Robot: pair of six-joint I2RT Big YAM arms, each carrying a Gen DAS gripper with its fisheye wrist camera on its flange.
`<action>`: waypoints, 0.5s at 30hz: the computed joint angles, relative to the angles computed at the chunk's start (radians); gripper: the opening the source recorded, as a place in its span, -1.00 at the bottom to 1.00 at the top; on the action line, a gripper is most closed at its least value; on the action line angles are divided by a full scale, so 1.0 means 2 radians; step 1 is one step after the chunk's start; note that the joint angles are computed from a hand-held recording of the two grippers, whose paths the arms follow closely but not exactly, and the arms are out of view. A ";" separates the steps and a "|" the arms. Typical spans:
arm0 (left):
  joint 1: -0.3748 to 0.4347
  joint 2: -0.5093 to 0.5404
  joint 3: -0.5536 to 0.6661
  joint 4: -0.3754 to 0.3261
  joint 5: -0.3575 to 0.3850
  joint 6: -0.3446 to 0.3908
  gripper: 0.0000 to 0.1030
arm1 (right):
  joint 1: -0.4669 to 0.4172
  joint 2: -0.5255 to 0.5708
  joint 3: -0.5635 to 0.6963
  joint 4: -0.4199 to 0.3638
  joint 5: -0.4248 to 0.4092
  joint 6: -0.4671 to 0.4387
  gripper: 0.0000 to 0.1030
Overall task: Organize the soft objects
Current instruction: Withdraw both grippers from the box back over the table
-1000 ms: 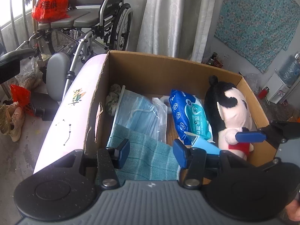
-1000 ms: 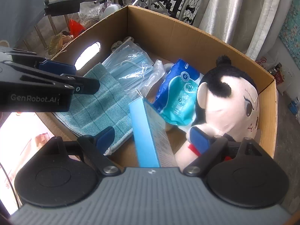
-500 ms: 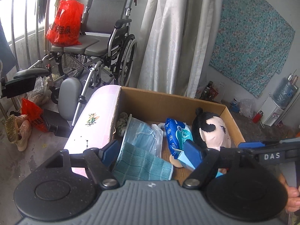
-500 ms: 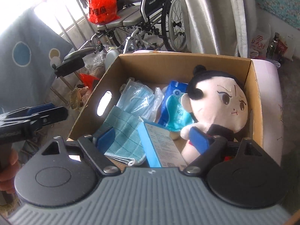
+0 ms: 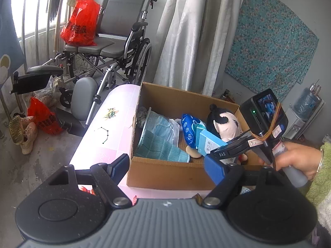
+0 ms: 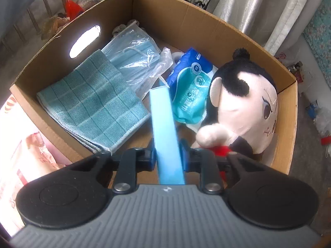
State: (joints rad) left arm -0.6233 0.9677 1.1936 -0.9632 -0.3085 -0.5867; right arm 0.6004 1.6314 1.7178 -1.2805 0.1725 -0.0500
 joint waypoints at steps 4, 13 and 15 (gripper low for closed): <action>0.005 -0.019 -0.022 0.012 0.011 -0.007 0.56 | 0.009 -0.023 -0.014 0.043 0.011 -0.051 -0.64; 0.000 -0.037 -0.048 0.023 0.006 -0.024 0.56 | 0.034 -0.017 -0.035 0.078 0.059 -0.171 -0.18; 0.000 -0.041 -0.052 0.021 0.012 -0.034 0.56 | 0.032 -0.023 -0.033 0.065 0.042 -0.154 0.32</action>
